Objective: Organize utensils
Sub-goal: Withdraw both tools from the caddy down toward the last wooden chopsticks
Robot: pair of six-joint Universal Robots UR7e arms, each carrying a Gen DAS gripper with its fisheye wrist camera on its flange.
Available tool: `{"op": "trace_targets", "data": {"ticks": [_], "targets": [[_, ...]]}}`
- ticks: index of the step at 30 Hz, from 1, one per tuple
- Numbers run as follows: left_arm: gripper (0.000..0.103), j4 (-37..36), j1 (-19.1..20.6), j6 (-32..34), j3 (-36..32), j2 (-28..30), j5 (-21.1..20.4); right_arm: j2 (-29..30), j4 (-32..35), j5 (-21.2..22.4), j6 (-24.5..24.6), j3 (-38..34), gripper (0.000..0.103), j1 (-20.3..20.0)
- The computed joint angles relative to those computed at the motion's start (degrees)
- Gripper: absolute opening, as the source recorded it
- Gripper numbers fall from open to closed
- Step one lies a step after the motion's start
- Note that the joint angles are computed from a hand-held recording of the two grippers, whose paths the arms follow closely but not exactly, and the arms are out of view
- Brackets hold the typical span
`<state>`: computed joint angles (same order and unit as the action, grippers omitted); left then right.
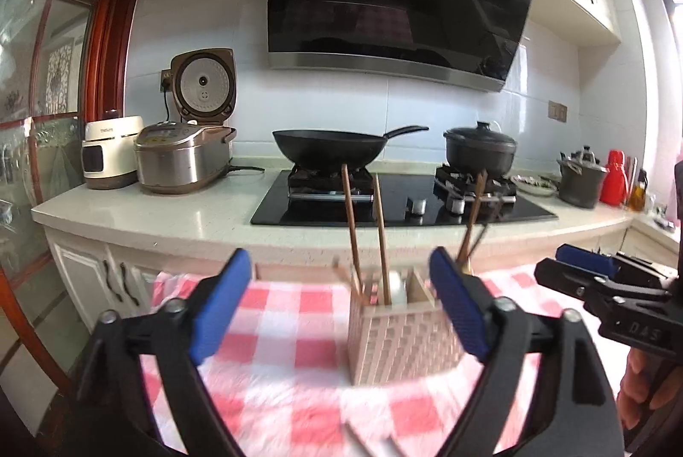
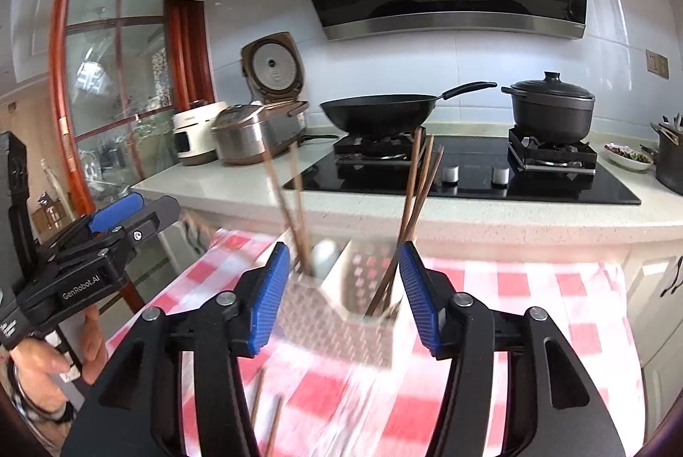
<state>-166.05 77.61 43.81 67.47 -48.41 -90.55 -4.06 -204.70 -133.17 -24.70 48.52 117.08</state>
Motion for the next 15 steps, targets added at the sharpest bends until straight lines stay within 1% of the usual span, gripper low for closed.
{"op": "trace_targets", "data": {"ticks": [1,3,5,7,9,12,15], "targets": [[0.090,-0.69,0.53,0.54,2.18,-1.38,-0.14,-0.23,-1.24,-0.44,0.63,1.94,0.053,0.26],[0.093,-2.19,1.74,1.48,6.40,-3.98,-0.27,-0.25,-3.71,-1.59,1.60,5.13,0.059,0.82],[0.097,-3.66,2.97,2.18,9.73,-5.96,-0.08,-0.26,-6.05,-2.58,2.79,8.28,0.060,1.24],[0.098,-4.25,4.29,2.69,12.64,-7.69,0.36,-0.63,-6.86,-2.79,5.18,11.80,0.061,1.39],[0.098,-3.26,5.64,3.40,14.86,-9.22,0.54,-0.55,-7.52,-3.21,7.01,14.09,0.064,1.54],[0.098,-1.89,7.36,4.22,18.05,-11.31,0.81,-1.00,-6.71,-2.91,11.67,17.80,0.065,1.31],[0.098,-0.63,8.82,3.39,20.07,-12.38,1.13,-0.95,-4.22,-2.72,15.80,19.33,0.065,0.77]]}}
